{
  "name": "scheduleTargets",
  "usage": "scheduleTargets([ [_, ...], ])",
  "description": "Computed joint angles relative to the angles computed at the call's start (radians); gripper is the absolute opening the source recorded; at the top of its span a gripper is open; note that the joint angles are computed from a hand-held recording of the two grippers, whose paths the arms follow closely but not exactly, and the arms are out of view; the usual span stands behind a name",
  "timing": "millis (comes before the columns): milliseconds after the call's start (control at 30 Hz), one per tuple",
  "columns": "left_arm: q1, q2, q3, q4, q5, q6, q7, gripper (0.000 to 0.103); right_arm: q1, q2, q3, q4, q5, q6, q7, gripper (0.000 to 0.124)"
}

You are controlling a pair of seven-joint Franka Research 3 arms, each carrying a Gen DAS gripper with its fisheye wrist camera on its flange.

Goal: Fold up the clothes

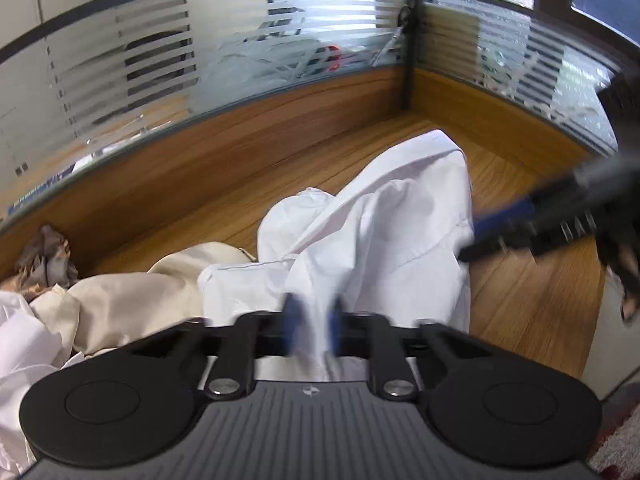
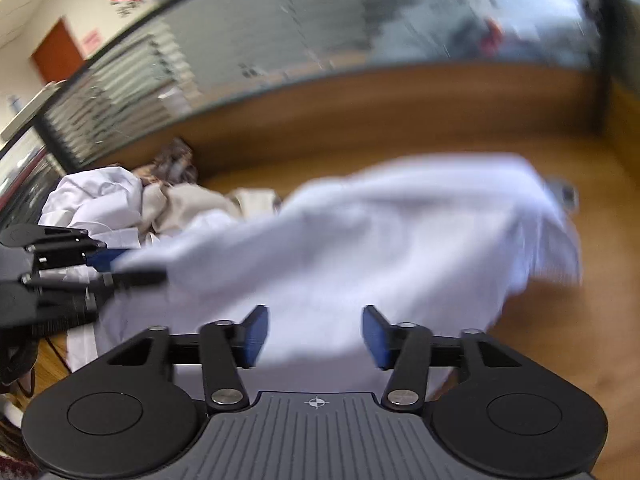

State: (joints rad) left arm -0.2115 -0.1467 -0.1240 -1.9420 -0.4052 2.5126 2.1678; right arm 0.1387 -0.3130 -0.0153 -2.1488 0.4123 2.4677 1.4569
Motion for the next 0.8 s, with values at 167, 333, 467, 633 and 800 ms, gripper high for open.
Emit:
scheduleTargets([
  [167, 0.022, 0.032, 0.015, 0.070, -0.089, -0.025, -0.099, 0.002, 0.028, 0.026, -0.036, -0.010, 0.181, -0.053, 0.048, 0.062],
  [333, 0.037, 0.036, 0.010, 0.113, -0.119, -0.011, -0.108, 0.002, 0.054, 0.099, -0.056, 0.032, 0.414, -0.075, 0.028, 0.062],
  [467, 0.040, 0.030, 0.011, 0.136, -0.132, 0.001, -0.101, 0.002, 0.058, 0.149, -0.056, 0.077, 0.614, -0.069, -0.013, 0.061],
  [633, 0.053, 0.049, 0.023, 0.186, -0.191, -0.048, -0.133, 0.002, 0.044, 0.157, -0.052, 0.121, 0.742, -0.101, -0.121, 0.062],
  [800, 0.068, 0.055, 0.016, 0.199, -0.211, -0.057, -0.146, 0.002, 0.035, 0.213, -0.034, 0.174, 0.776, -0.134, -0.105, 0.069],
])
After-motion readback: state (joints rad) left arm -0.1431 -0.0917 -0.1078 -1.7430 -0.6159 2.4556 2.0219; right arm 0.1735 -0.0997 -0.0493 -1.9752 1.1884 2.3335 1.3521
